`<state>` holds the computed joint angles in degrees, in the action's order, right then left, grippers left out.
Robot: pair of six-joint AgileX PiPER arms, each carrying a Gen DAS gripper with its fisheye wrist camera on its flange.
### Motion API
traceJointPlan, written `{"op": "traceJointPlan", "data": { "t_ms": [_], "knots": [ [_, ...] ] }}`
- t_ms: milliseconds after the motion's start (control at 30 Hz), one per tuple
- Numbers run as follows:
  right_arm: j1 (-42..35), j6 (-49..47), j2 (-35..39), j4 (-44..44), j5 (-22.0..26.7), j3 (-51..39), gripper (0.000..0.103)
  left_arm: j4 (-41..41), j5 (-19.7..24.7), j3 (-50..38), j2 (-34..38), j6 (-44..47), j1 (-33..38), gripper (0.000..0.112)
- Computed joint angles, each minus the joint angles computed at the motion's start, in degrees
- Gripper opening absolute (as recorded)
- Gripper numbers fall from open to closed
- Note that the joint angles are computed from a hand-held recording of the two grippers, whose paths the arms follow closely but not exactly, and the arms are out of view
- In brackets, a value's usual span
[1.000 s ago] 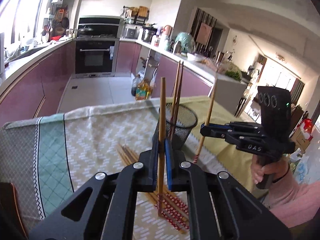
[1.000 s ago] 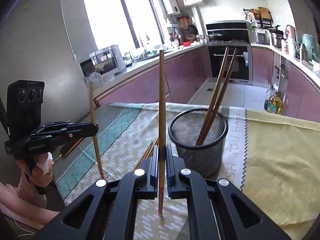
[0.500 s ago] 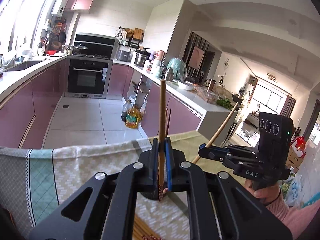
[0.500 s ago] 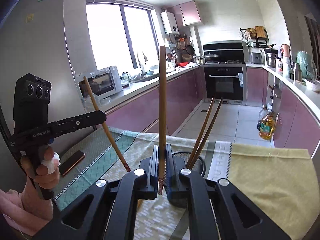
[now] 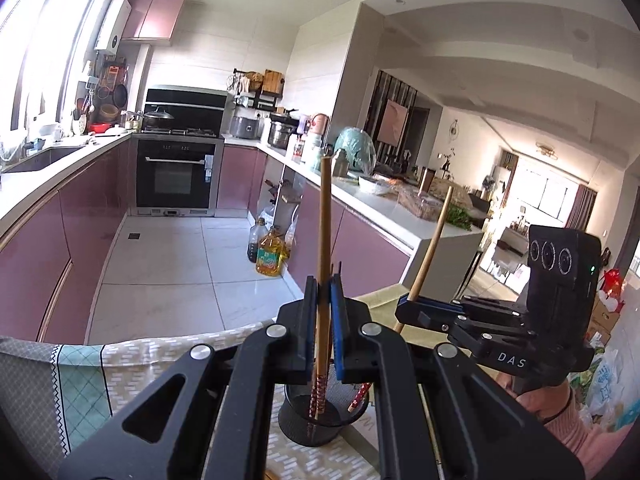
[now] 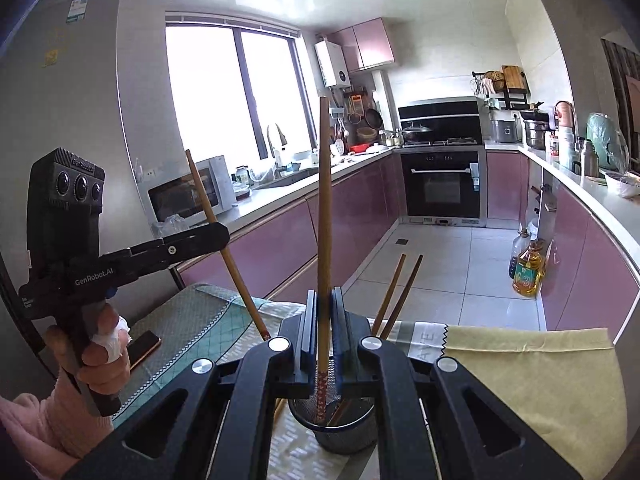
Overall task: Organize utensils
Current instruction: 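Raise the chopstick upright over the mesh holder with the left tool while the right tool carries its own, then drop the chopstick into the holder by opening the left tool while the right tool releases its own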
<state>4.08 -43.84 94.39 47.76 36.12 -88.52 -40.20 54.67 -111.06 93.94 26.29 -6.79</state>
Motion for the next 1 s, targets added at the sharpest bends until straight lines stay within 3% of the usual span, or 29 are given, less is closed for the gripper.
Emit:
{"op": "traceJointPlan", "data": {
  "t_ms": [267, 533, 767, 833, 1000],
  "knots": [
    [0.9, 6.6, 4.6, -6.8, 3.0, -2.1, 0.006, 6.3, 2.8, 0.1, 3.4, 0.8, -3.5, 0.007],
    [1.5, 13.6, 9.5, -13.4, 6.5, -6.4, 0.007, 10.4, 3.0, 1.0, 6.5, 0.5, -5.1, 0.008],
    [1.7, 17.7, 12.0, -15.8, 5.6, -8.4, 0.009, 12.3, 2.7, 0.0, 9.0, -2.7, -5.0, 0.008],
    [1.8, 18.6, 12.9, -16.2, 5.4, -9.3, 0.017, 12.8, 1.8, 1.4, 8.5, -3.3, -5.3, 0.008],
    [1.9, 18.1, 13.1, -15.4, 4.0, -8.6, 0.018, 12.2, -0.3, 5.8, 6.0, -2.4, -4.9, 0.012]
  ]
}}
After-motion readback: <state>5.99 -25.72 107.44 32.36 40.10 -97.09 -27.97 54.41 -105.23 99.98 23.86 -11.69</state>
